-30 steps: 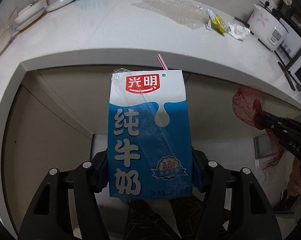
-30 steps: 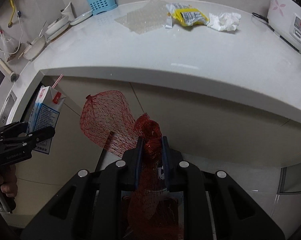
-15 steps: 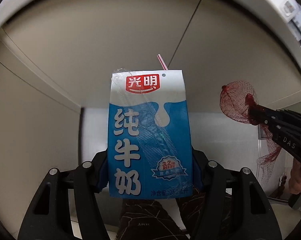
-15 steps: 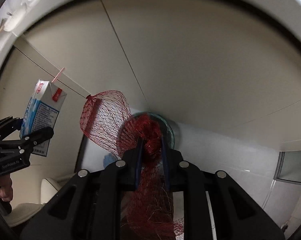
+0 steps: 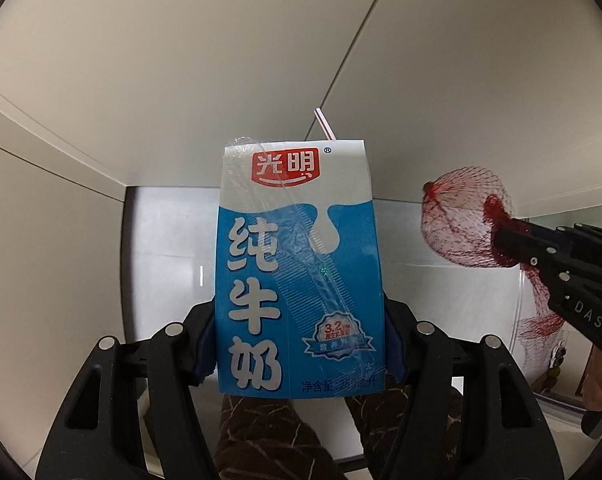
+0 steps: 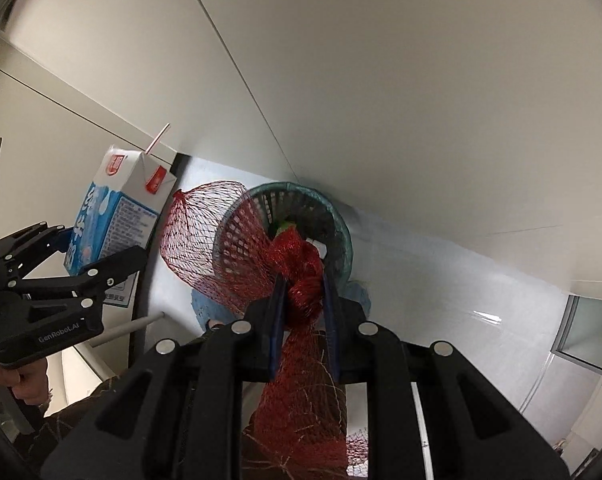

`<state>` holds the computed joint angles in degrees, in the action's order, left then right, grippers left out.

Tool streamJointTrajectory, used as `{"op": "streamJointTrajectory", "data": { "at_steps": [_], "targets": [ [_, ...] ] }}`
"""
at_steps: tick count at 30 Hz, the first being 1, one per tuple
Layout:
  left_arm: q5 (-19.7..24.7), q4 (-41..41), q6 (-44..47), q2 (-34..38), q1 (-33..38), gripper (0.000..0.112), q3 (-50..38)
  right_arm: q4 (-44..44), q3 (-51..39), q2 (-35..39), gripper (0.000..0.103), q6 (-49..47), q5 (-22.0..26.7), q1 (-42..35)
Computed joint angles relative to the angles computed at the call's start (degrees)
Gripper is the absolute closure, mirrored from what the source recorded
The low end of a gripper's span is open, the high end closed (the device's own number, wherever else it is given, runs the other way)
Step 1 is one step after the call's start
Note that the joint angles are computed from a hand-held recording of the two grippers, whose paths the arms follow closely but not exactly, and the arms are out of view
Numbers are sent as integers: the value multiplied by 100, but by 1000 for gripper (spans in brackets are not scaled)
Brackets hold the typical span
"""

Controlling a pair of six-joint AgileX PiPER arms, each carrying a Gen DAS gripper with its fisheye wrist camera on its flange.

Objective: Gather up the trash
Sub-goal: 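Carry the milk carton and red mesh net down over the trash bin, then open the left tool over the bin while the right tool releases the red net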

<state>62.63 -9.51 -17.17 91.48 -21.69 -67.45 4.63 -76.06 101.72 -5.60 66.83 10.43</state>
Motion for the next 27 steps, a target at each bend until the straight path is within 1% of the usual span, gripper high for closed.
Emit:
{"op": "streamJointTrajectory", "data": {
  "at_steps": [2, 6, 11, 12, 14, 17, 20, 23, 27],
  "targets": [
    [-192, -95, 48, 151, -13, 50, 114, -27, -96, 191, 86, 31, -38, 35],
    [-508, -334, 293, 379, -36, 50, 260, -58, -67, 207, 86, 160, -61, 86],
    [-751, -406, 540, 420, -27, 48, 494, -69, 75, 211, 86, 164, -176, 11],
    [-778, -457, 635, 399, 25, 44, 529, -84, 74, 211, 86, 183, -171, 21],
    [-843, -390, 510, 337, -93, 38, 553, -95, 97, 215, 86, 220, -184, 49],
    [-923, -338, 391, 323, -161, 32, 584, -77, 110, 221, 86, 301, -211, 125],
    [-961, -264, 253, 273, -136, 25, 625, 22, 198, 246, 86, 256, -361, 176],
    [-1033, -328, 320, 164, -11, 19, 751, 149, 282, 276, 86, 157, -514, 229],
    [-1055, -216, 369, 32, 158, 15, 867, 234, 375, 383, 86, 141, -793, 465]
  ]
}}
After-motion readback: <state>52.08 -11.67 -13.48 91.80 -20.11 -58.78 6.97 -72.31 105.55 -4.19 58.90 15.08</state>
